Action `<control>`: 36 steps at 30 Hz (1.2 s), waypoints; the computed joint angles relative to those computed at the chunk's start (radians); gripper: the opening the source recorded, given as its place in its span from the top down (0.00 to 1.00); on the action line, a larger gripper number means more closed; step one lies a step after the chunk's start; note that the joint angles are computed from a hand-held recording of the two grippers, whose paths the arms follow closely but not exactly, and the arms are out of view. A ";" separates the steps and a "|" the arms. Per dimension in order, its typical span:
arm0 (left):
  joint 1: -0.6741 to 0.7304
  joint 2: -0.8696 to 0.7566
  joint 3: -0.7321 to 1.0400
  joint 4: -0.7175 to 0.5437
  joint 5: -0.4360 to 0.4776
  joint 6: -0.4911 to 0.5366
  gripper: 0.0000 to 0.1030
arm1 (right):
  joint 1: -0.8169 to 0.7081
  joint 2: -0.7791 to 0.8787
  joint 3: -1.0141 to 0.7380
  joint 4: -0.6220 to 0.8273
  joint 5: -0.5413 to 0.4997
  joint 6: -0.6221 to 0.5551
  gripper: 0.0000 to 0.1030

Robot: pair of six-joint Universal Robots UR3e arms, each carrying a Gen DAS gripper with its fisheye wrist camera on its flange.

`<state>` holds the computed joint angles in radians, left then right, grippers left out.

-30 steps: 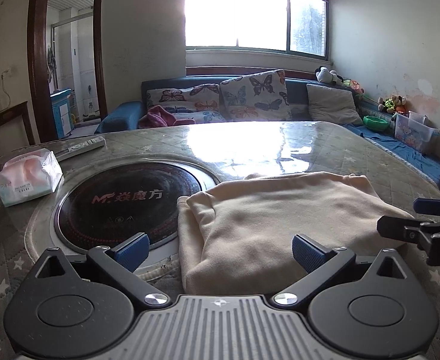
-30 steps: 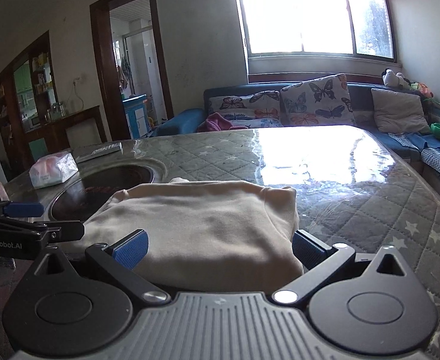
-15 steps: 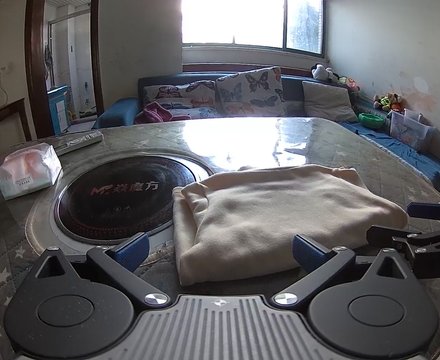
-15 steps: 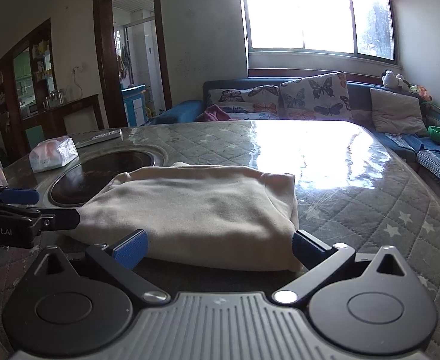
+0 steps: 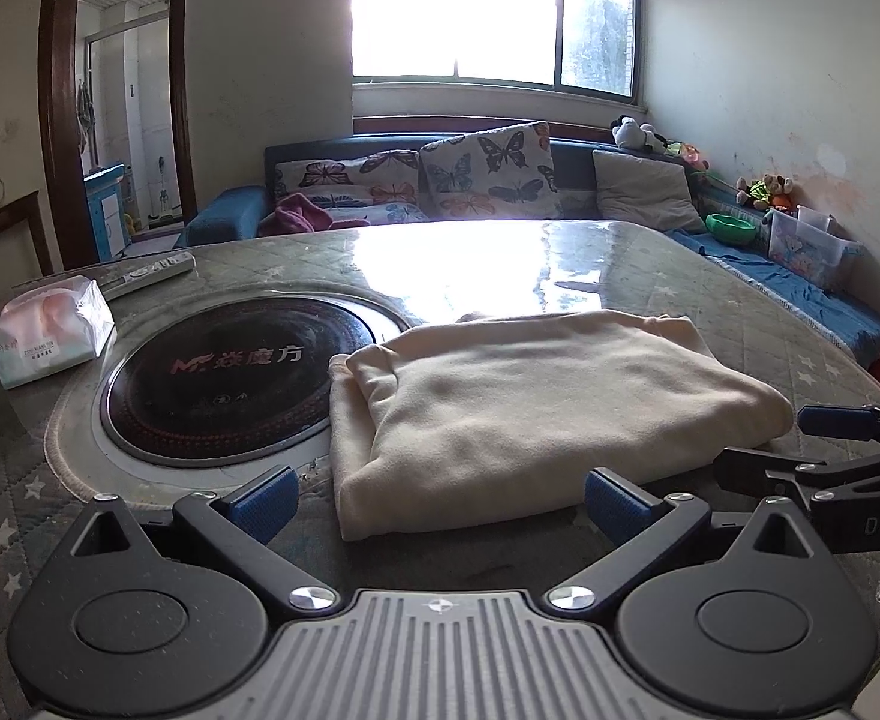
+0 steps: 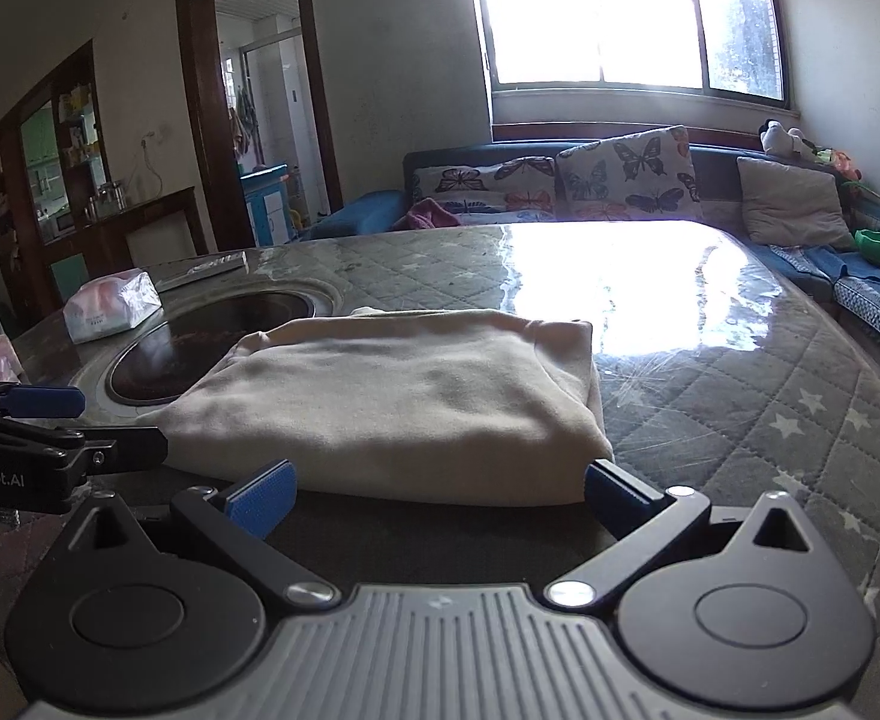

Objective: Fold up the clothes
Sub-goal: 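Square the edges of the folded bundle with both grippers, then move both grippers to opposite edges of the folded cream sweatshirt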

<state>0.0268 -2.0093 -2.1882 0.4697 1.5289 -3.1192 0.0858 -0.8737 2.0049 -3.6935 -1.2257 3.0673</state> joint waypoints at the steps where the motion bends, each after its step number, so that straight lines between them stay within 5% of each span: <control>1: -0.002 0.000 0.001 -0.003 0.004 -0.005 0.00 | 0.002 -0.001 0.003 -0.003 -0.002 -0.002 0.00; 24: 0.055 -0.010 0.034 -0.047 0.011 -0.055 0.00 | 0.035 0.004 -0.060 0.094 -0.014 -0.053 0.00; 36: 0.165 -0.026 0.055 -0.080 -0.046 -0.070 0.05 | 0.136 0.028 -0.270 0.329 0.026 -0.243 0.00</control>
